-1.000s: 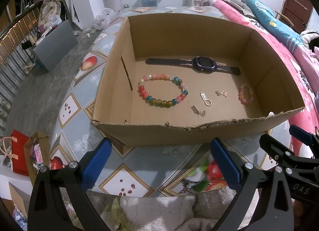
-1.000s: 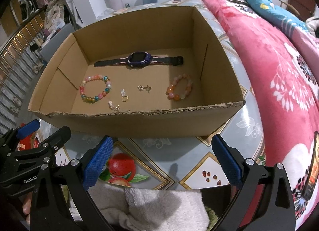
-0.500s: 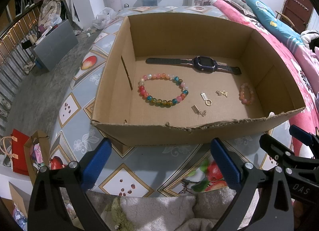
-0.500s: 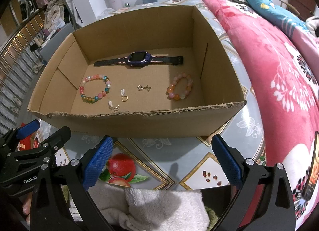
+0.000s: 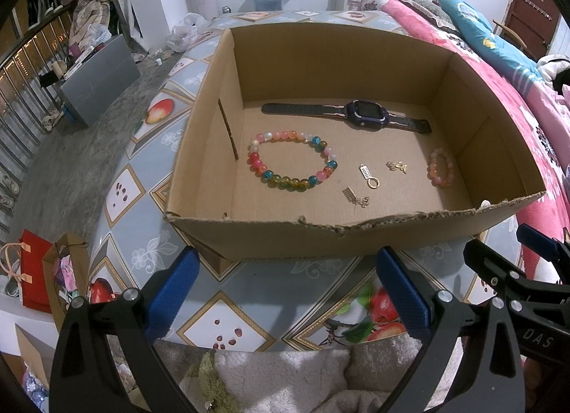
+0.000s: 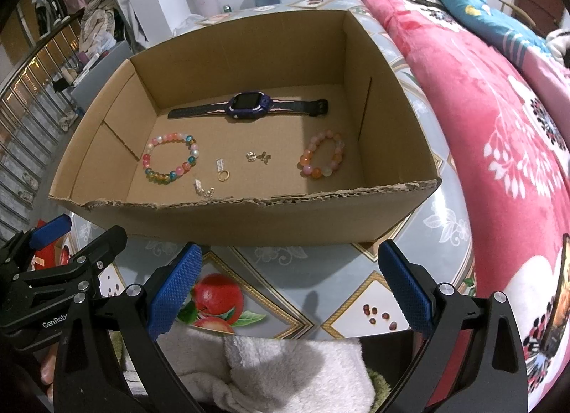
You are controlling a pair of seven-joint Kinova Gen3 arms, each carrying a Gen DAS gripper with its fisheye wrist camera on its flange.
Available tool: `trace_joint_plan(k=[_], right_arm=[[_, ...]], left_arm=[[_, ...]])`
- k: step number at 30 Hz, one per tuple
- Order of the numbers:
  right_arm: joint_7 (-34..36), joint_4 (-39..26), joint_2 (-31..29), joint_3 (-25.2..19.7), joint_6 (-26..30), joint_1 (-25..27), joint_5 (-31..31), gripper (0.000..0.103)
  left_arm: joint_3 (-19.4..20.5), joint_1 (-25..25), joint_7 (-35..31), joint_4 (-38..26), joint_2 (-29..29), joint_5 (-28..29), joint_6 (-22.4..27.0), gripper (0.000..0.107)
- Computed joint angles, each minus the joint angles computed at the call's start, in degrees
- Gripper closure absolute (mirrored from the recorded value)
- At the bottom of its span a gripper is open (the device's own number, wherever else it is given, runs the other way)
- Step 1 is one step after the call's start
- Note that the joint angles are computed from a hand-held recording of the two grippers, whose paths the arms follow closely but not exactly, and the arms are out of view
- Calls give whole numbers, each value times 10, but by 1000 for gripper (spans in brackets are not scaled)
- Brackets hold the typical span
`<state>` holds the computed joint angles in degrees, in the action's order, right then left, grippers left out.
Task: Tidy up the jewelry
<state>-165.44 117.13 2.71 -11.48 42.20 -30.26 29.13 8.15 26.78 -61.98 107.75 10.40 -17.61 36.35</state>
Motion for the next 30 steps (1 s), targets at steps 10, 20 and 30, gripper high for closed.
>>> trace_joint_plan(k=[10, 20, 30], right_arm=[[-3, 0, 0, 0, 1, -1, 2, 8], [-4, 0, 1, -1, 1, -2, 3, 8], [-7, -2, 2, -1, 3, -4, 3, 8]], left_arm=[[0, 0, -2, 0, 0, 1, 0, 10], [0, -1, -2, 0, 0, 1, 1, 11], [0, 0, 1, -1, 0, -1, 2, 10]])
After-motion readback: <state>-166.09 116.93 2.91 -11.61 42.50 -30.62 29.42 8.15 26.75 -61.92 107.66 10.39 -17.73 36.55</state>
